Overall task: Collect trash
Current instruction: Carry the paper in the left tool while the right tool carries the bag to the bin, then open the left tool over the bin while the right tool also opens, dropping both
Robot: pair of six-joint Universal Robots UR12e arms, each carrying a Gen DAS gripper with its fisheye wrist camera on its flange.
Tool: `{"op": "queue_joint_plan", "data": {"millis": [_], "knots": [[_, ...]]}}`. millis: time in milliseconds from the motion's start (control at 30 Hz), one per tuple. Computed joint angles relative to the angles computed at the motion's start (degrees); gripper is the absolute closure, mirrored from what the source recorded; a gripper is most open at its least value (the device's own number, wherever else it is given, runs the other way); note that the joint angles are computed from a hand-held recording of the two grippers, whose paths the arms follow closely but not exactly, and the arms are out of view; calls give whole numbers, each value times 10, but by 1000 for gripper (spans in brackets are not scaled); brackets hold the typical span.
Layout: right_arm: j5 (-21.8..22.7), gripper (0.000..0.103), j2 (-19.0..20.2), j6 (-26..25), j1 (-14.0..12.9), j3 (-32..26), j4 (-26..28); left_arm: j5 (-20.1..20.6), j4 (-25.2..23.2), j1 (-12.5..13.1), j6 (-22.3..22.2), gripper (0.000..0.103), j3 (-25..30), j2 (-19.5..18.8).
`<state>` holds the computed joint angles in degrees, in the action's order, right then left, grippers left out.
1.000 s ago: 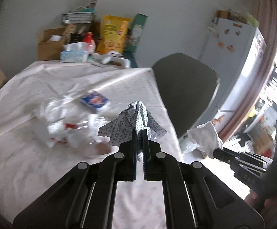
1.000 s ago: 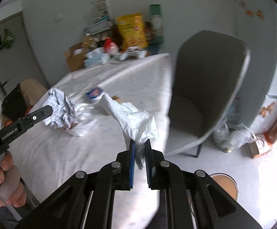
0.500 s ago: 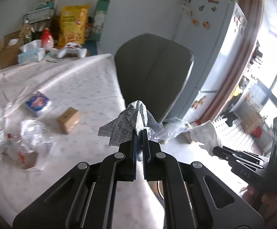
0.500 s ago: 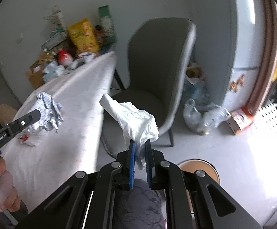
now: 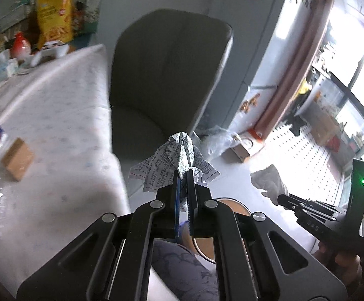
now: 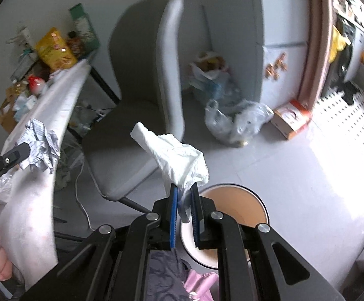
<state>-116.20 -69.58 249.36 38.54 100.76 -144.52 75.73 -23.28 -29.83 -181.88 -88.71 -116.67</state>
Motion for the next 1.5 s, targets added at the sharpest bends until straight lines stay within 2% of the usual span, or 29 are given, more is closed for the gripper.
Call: {"op": "queue_joint_plan", "data": {"millis": [233, 300, 367, 400, 467, 600, 900, 933, 1000, 1033, 1067, 1300, 1400, 1467, 1500], "knots": [[37, 89, -1, 31, -15, 37, -15, -8, -46, -16, 18, 97, 34, -28], [51, 83, 1, 38, -21, 46, -22, -9, -59, -19, 24, 97, 42, -35], [57, 44, 4, 50, -23, 51, -17, -8, -70, -23, 28, 97, 49, -40], [57, 41, 5, 54, -23, 53, -18, -8, -77, -25, 29, 97, 53, -43], [70, 41, 4, 54, -27, 61, -29, -8, -91, -26, 34, 97, 61, -49], [78, 35, -6, 78, -32, 80, -35, -14, -113, -33, 42, 97, 75, -60], [25, 26, -52, 145, -26, 111, 15, -51, -175, -54, 84, 97, 109, -82], [21, 26, -57, 151, -25, 114, 19, -55, -179, -55, 86, 93, 111, -82], [12, 26, -63, 162, -21, 120, 16, -67, -186, -57, 88, 71, 112, -82], [9, 26, -65, 165, -20, 122, 14, -70, -181, -56, 86, 50, 110, -80], [6, 26, -65, 166, -19, 122, 14, -73, -165, -55, 79, 41, 103, -76], [-17, 22, -53, 119, -8, 95, -4, -52, -112, -42, 47, 29, 76, -49], [-35, 17, -43, 95, 0, 76, -12, -39, -78, -35, 28, 21, 56, -33], [-59, 7, -36, 78, 10, 62, -24, -31, -47, -30, 18, 16, 38, -20], [-74, 7, -32, 71, 16, 56, -32, -27, -32, -27, 15, 15, 29, -13]]}}
